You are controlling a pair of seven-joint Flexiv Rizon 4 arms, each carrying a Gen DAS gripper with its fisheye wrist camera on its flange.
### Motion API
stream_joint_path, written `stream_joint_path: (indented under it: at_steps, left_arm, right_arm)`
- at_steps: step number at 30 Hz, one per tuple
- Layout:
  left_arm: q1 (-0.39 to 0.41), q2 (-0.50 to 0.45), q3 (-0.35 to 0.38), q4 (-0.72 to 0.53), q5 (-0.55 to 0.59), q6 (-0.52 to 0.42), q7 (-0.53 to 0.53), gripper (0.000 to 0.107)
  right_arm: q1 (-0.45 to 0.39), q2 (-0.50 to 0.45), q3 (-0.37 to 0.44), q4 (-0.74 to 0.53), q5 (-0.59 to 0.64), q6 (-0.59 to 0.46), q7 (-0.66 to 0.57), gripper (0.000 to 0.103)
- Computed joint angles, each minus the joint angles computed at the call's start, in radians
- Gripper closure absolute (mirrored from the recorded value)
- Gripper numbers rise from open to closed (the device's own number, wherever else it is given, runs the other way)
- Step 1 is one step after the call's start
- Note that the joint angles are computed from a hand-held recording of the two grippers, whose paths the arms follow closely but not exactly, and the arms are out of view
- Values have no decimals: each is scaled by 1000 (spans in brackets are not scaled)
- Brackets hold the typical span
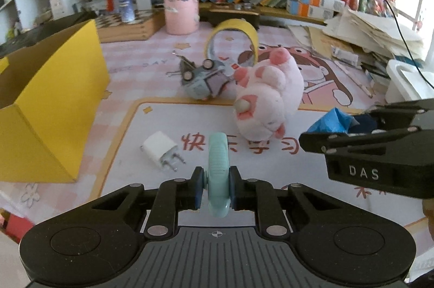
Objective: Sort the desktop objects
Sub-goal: 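Carry the green stick and blue block with both tools toward the yellow box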
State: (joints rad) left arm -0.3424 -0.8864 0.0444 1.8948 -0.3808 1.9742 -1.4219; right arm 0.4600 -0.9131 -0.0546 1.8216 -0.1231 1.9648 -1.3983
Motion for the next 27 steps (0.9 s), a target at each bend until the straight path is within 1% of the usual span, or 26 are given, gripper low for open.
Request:
stream_joint_path:
  at_steps: [2,5,11,17,22,27]
  left_arm:
    - [12,10,-8,23,13,23,-7,89]
    - [50,25,-34,58,51,57,-11,89]
    - [147,52,-86,126,152,129,-20,89]
    - [281,83,-137,206,289,188,-37,89]
    - [415,112,-182,278,426,216,-58,89]
    - [532,127,-210,326,545,244,-78,89]
  right_arm:
    - [8,8,1,14,3,8,-4,64]
    - [38,17,-12,30,25,22,-8,64]
    - [138,36,-64,62,117,43,-5,64]
    - [276,49,-132,85,230,47,10,64]
    - [420,53,-207,100,327,30,35,64]
    - [572,52,-294,127,402,14,69,64]
